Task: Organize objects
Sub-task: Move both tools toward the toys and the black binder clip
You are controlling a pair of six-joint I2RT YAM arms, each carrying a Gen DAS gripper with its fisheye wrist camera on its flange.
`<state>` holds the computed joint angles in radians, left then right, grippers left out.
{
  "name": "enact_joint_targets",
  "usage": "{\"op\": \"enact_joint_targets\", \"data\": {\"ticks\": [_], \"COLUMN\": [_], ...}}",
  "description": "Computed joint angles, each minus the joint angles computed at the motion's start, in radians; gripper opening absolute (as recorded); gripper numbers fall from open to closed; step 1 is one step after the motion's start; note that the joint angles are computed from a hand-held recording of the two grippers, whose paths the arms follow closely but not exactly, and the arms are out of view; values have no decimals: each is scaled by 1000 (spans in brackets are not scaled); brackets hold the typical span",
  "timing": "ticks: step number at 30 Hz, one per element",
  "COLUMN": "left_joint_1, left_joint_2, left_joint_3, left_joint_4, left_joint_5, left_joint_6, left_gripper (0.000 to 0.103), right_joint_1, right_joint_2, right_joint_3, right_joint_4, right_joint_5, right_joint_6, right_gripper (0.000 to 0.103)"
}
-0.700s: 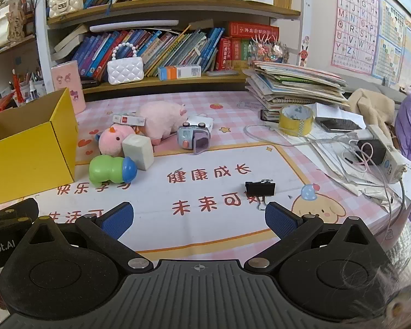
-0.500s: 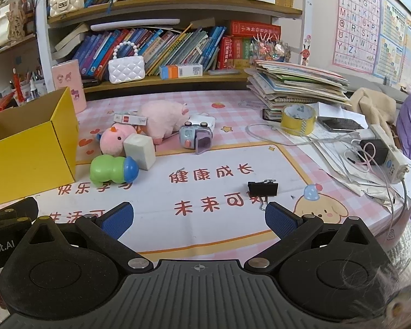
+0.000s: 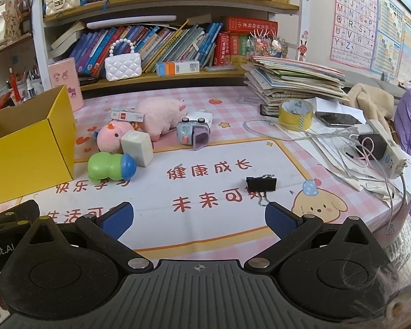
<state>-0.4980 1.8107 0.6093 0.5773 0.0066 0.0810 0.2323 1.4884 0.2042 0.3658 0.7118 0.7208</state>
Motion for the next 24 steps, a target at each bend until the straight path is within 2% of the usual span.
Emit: {"op": "enact_joint_targets", "data": {"ticks": [16,24], "left_joint_1": [32,10], "left_joint_2": [9,19], "left_joint_3": [21,31], "left_joint_4": [-36,-23], "left_joint_5": [64,57], "left_joint_6": [-18,-49], "left_gripper": [103,103], "right_joint_1": [28,-9], "right_joint_2": [16,-8], "right_joint_3": [23,5], "right_joint_4": [-34,-36], "right_joint_5": [28,26], "right_joint_6": [13,-14], "right_gripper": [103,103]}}
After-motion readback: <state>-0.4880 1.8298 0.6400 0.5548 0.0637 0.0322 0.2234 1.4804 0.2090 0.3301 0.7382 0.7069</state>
